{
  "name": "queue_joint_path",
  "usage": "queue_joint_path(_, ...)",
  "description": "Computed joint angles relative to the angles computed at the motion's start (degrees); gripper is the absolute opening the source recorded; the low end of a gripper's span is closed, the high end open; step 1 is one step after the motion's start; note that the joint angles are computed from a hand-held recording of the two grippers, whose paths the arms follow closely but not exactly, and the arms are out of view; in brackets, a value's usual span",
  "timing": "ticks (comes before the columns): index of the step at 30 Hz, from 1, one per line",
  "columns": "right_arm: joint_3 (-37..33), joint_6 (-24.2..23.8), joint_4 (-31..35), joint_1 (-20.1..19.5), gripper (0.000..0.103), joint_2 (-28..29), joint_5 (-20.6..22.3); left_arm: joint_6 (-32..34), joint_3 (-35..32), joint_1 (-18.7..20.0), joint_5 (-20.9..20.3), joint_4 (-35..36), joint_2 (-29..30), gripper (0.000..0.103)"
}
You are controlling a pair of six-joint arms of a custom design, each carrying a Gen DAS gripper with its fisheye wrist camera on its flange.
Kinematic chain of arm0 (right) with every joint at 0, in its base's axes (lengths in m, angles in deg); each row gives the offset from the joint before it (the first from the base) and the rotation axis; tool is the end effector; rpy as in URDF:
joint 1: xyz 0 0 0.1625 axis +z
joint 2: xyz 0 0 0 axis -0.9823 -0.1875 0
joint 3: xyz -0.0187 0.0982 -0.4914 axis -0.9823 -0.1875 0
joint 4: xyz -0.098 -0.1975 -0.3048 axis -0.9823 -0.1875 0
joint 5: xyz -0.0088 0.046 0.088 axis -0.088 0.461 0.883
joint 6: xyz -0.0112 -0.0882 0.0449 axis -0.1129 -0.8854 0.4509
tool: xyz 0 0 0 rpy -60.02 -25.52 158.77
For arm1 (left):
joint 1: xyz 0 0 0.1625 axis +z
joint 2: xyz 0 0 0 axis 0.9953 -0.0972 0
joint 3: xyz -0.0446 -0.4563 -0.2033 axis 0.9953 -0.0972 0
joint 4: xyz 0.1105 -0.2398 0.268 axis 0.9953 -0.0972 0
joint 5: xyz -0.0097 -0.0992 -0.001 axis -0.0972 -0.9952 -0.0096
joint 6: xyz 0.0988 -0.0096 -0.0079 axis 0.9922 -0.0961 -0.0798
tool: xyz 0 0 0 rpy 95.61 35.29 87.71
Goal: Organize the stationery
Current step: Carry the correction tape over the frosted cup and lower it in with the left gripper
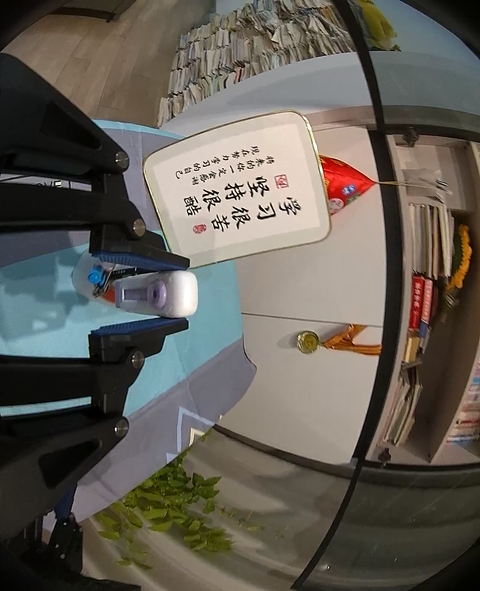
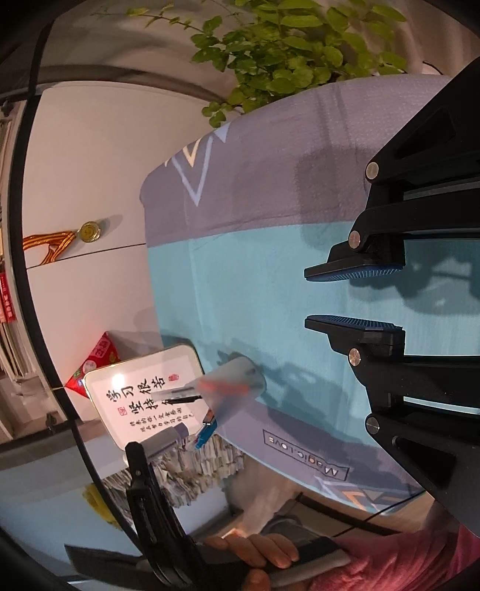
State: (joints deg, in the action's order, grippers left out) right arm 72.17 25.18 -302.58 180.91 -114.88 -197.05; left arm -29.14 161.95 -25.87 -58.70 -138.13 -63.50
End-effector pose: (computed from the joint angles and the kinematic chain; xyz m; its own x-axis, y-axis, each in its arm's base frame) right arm 0.2012 -0.5816 0.1335 -0.8529 0.0796 0.5160 -0.3230 0.6961 -0.6412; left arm -0.2402 -0.7341 0.2112 -0.6552 0.4816 -0.5821 0.7501 0.5061 -0.4257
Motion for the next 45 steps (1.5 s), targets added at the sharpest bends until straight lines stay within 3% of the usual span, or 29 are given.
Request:
queue_joint_path(25,-0.35,3.11,3.47,-1.30,0.018,-0.03,1.19,1.06,-5.23,1.96,3.64,5.95,4.40,0.023)
queue_joint_path(39,-0.66,3.64,4.52,-1.34,0.018,0.04,0.89,1.40,-5.14,1.71,4.49,5.53,4.88,0.024)
queue_joint_path(45,-0.86,3.97,4.92,-1.29,0.018,0.07,0.73,2.17,-4.50,1.61,4.50,3.59,4.59,0.044)
